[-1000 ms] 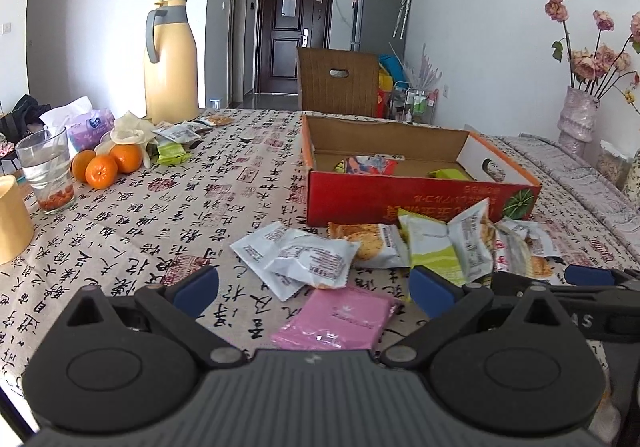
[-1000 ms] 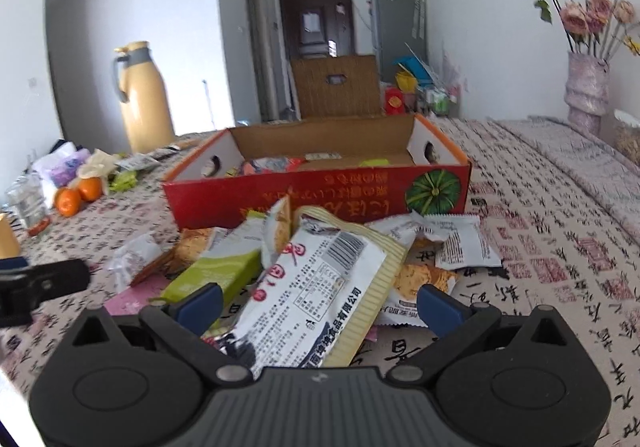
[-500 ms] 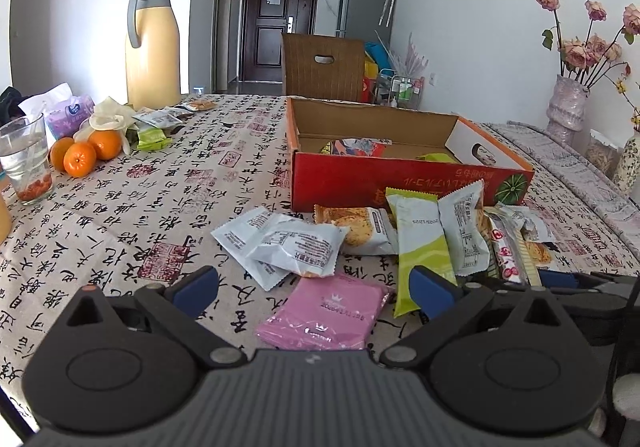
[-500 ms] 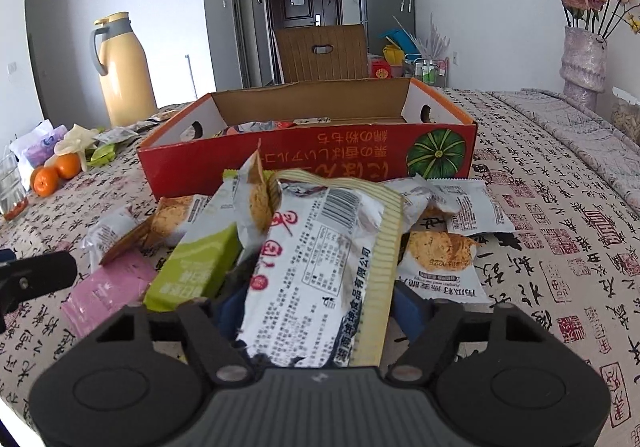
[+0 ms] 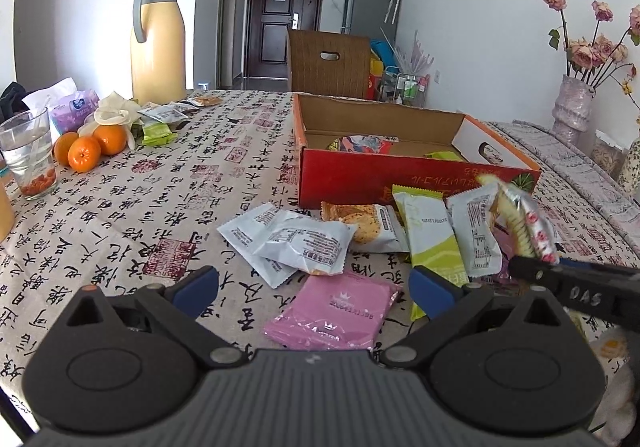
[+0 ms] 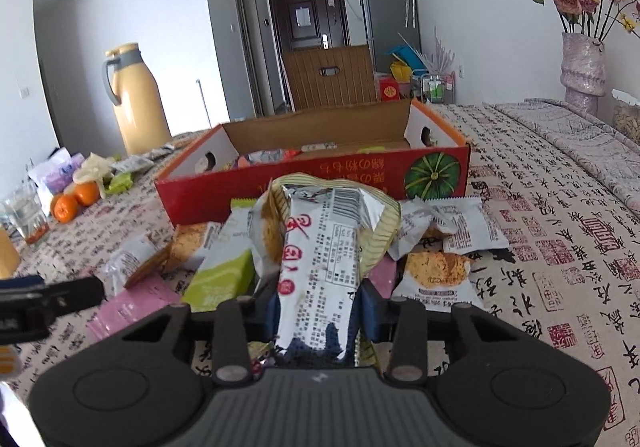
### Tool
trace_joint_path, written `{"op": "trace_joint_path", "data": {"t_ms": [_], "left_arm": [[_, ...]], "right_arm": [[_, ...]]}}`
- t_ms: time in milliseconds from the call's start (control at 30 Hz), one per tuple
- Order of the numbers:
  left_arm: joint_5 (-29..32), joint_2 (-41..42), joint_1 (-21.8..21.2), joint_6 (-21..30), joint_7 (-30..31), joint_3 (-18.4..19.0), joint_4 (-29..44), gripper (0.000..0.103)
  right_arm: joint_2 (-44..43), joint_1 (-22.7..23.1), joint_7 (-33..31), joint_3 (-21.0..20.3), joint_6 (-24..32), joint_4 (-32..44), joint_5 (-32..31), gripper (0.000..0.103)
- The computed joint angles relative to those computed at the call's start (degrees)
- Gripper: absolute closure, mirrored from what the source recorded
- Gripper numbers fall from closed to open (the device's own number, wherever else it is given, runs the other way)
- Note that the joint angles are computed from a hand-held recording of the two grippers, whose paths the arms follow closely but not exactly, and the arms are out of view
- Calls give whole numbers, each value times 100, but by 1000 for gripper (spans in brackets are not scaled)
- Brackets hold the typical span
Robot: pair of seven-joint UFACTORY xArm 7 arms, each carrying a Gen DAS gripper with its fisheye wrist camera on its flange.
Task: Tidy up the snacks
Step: 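Grasp the pink packet with the left tool while the right tool grasps the white wafer packet, then carry the pink packet and white wafer packet over the cardboard box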
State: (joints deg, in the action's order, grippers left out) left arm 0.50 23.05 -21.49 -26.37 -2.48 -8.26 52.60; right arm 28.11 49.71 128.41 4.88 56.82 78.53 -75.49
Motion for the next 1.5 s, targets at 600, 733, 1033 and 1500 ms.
{"op": "trace_joint_path", "data": {"t_ms": [600,733,1033,1500], "left_arm": [[-50,612,-401,522,382,284,645,0],[-206,751,-494,587,459,332,794,1],[186,821,-48,681,299,-99,874,39],[-45,638,-351,497,267,101,696,41]], "right_arm": [[-672,-270,962,333,531,-912,-588,65],[-695,-354,1041,367,460,-1003,-653,65],[-709,-495,1253,387,200,-1160,-883,65],[-773,-528,1309,435,153,-1257,-971,65]]}}
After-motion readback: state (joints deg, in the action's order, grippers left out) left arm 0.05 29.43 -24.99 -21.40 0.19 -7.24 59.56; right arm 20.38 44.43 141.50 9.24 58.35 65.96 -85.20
